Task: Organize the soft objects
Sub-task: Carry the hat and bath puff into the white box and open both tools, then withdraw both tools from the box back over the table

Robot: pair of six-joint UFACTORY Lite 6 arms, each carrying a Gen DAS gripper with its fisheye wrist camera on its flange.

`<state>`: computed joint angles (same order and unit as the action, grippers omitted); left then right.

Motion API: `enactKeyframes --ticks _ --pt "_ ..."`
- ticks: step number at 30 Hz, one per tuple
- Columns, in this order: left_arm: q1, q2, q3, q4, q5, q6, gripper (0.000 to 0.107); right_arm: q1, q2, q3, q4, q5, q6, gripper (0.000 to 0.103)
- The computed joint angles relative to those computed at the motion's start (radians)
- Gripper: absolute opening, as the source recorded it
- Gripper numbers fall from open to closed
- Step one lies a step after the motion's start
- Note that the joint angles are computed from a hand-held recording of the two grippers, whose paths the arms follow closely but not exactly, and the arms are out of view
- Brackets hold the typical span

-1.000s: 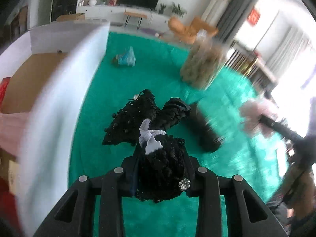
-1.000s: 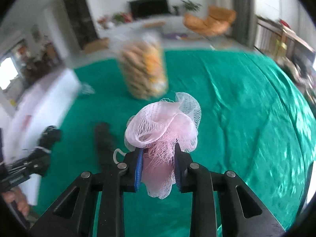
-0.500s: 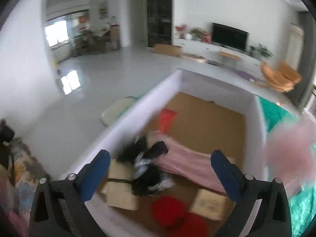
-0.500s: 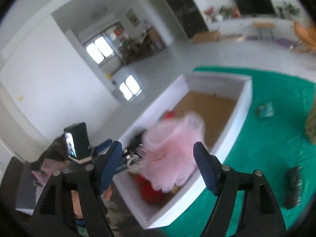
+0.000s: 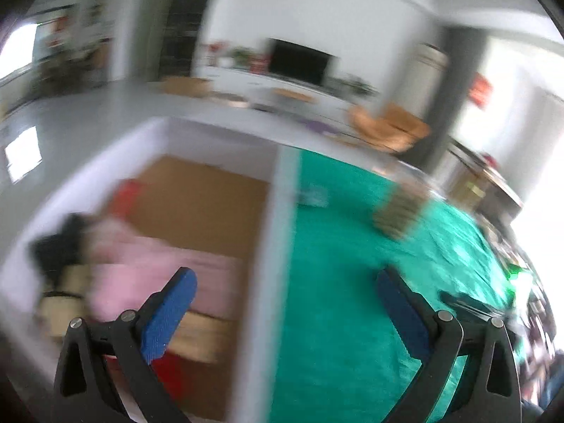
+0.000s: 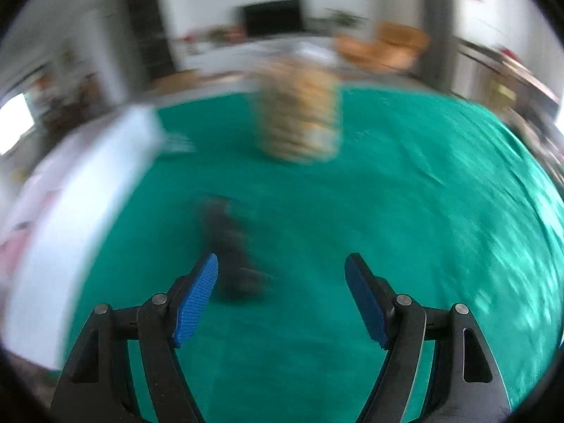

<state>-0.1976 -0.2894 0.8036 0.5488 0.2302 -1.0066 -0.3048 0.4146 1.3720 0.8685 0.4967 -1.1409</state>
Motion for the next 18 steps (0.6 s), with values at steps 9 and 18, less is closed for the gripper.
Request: enactKeyframes --ticks 9,18 --pt "-0.281 0.695 0.411 0.228 -0.01 -0.244 0.101 -0.151 0.186 0.096 -0.109 -0.14 0.036 0.078" --pt "-0.212 1.053 0.738 0.276 0.083 -0.2 0.101 -0.156 0.183 0.056 -0.002 -0.149 -0.072 0.081"
